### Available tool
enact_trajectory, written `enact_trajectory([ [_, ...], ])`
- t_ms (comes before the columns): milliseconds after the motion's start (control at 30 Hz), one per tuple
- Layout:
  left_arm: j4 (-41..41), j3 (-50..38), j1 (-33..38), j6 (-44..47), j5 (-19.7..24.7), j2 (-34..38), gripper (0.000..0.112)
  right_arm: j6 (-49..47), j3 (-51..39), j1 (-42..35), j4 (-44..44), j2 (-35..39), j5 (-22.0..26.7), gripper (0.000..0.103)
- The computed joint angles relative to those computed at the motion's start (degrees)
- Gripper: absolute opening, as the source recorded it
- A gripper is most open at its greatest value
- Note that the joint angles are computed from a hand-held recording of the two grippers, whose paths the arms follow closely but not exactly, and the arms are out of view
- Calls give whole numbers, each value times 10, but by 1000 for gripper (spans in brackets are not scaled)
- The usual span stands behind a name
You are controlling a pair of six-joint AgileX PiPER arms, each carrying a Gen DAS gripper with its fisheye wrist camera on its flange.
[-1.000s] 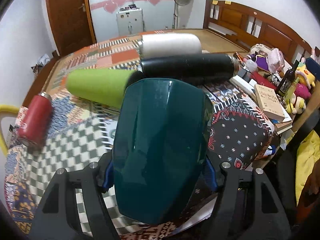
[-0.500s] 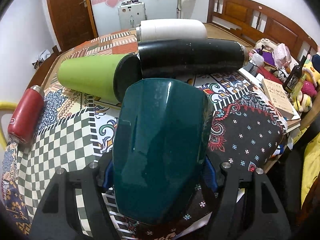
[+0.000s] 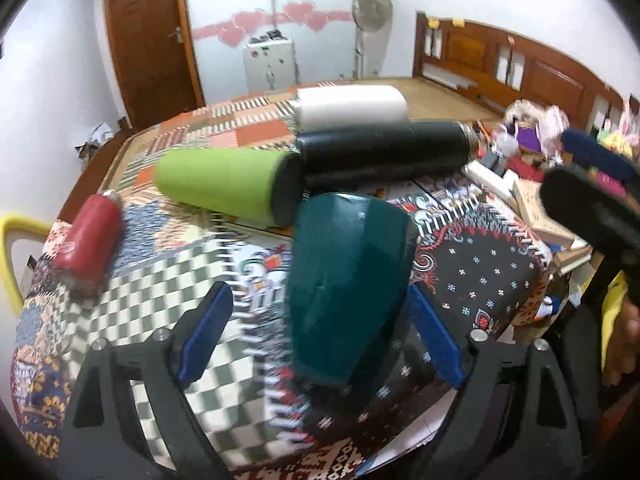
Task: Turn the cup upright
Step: 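Lift the dark green cup with the left gripper toward the right gripper, then grasp the cup with the right gripper while the left gripper releases it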
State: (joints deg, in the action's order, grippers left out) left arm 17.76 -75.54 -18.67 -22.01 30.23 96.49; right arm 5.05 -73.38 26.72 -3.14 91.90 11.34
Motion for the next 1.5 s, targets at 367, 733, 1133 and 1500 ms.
enact_trajectory([
  [367,130,136,70,-130,-33,-101,91,45,-64,37,-43,69,52,103],
  [733,157,196,120,-156,-95,-108,91,-87,-168,50,136,157,158,103],
  [1133,137,202,133,-141,-130,-106,91,-158,-304,37,198,234,276,103],
  [1500,147,200,127,-153,-127,-99,91,-312,-495,4,221,320,477,103],
])
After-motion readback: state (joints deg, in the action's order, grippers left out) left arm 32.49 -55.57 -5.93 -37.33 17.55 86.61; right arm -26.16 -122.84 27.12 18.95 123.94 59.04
